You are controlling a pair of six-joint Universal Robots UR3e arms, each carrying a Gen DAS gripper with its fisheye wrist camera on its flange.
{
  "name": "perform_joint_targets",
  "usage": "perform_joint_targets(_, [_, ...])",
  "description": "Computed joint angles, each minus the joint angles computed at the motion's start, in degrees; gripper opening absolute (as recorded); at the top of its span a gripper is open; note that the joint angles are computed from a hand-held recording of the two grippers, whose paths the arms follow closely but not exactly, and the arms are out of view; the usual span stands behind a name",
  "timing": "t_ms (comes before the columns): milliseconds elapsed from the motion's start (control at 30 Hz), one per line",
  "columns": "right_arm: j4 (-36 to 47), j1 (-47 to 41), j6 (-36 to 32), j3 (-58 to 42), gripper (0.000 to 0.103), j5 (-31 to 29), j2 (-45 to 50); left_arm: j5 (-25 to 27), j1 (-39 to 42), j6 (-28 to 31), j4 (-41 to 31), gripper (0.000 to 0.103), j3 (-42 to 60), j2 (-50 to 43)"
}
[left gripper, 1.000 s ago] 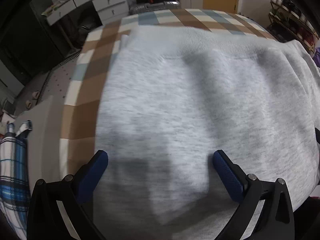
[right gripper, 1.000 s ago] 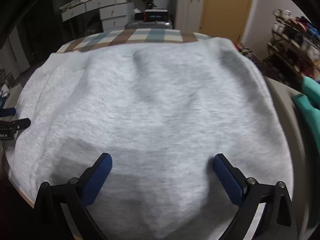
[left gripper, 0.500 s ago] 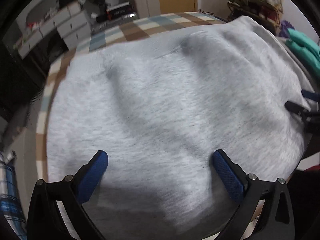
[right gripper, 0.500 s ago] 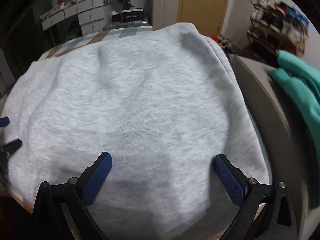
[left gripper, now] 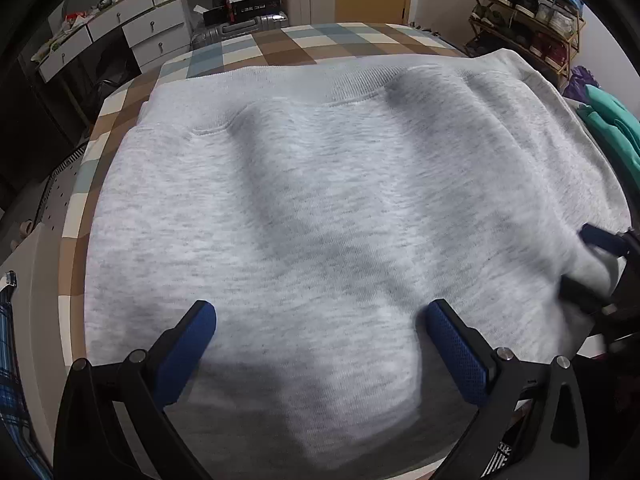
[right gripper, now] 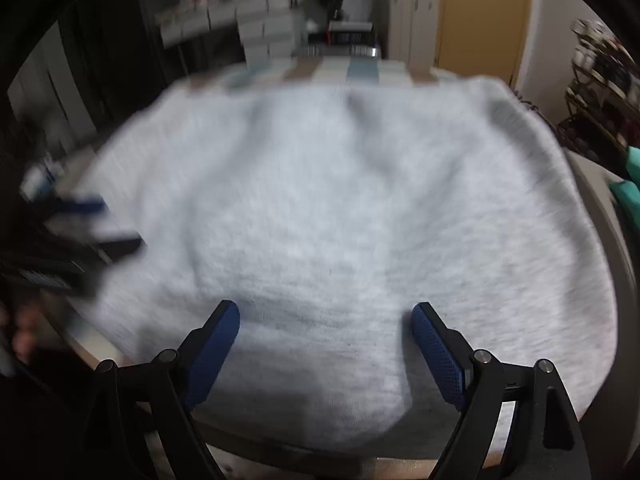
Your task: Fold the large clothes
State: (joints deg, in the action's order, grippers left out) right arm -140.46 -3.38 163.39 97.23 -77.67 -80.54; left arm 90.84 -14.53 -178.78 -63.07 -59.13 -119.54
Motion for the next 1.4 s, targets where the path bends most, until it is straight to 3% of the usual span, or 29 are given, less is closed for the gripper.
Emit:
perform_joint_targets(167, [0.3,-2.5,0.3,1.4,0.087,3.8,-2.4,-0.2,0.3,0.1,-1.5,0.102,1.5,-0.3])
perform_joint_targets(233, [-4.4,-6.3,3.0,6.0,0.087,6.6,-7.1,0.2,0.3,0.0,-2.8,0.102,2.8,-0.7])
perform_joint_targets(333, [-4.7,-23.0,10.3,17.2,0.089,27.5,-19.3,1.0,0.4,-0.8,-3.3,0.102,4.2,-1.0])
perform_joint_targets(400, [8.5,-35.0,6.8,22.0,0.090,43.7,-25.6,1.7,-0.1,-1.3,-1.2,0.102,3.3,-0.2])
perform_joint_targets(467, [29.2,-42.5,-3.2,22.2,0.091,53.0,-29.6,0.9,-0.9,-1.3,1.6,0.102,2.3,0.8])
perform_joint_targets(500, [40.9,-45.5,-8.9,21.4,0.093,54.9,-31.0,0.8,-1.5,-1.4,2.6,0.102,2.2,0.9])
perform_joint_targets(567, [53.9,-47.6,-15.4,18.6,0.095,55.6,-29.7,0.9,-2.8,-1.7,3.4,0.102,3.6,0.3])
perform_joint_targets(633, [56.5,-47.3,-15.7,17.4,0.095,55.6,-27.4,0.3,-4.2,-2.0,2.1,0.102,7.2,-1.7])
perform_joint_targets(733, [47.4,-44.7,-4.3,16.6,0.098,51.2,-22.3,0.5,-5.9,-3.0,-1.1,0.102,13.4,-5.7])
perform_joint_targets(967, [39.5,-40.3,6.6,13.1,0.098,44.5,-16.0,0.4,-7.4,-6.0,-10.0,0.102,27.4,-14.2])
perform_joint_targets(1100, [29.8,-33.0,11.9,7.7,0.098,36.7,-11.3,-0.8,-7.0,-7.8,-14.8,0.102,32.9,-17.0])
perform_joint_targets(1167, [22.5,-28.1,16.0,4.1,0.098,30.0,-8.3,-2.5,-6.2,-8.8,-15.5,0.102,32.8,-16.9])
perform_joint_targets(1233, [20.9,-25.2,19.1,0.0,0.100,26.2,-4.6,-3.5,-5.8,-9.3,-15.8,0.102,32.4,-16.6])
perform_joint_targets(1333, [17.2,-23.4,23.7,-3.7,0.101,24.7,-0.9,-2.7,-6.0,-9.8,-15.9,0.102,31.5,-16.1])
perform_joint_targets(1400, [9.8,-23.9,24.9,-0.8,0.101,27.4,-1.4,-2.7,-5.9,-10.0,-15.9,0.102,31.0,-16.0])
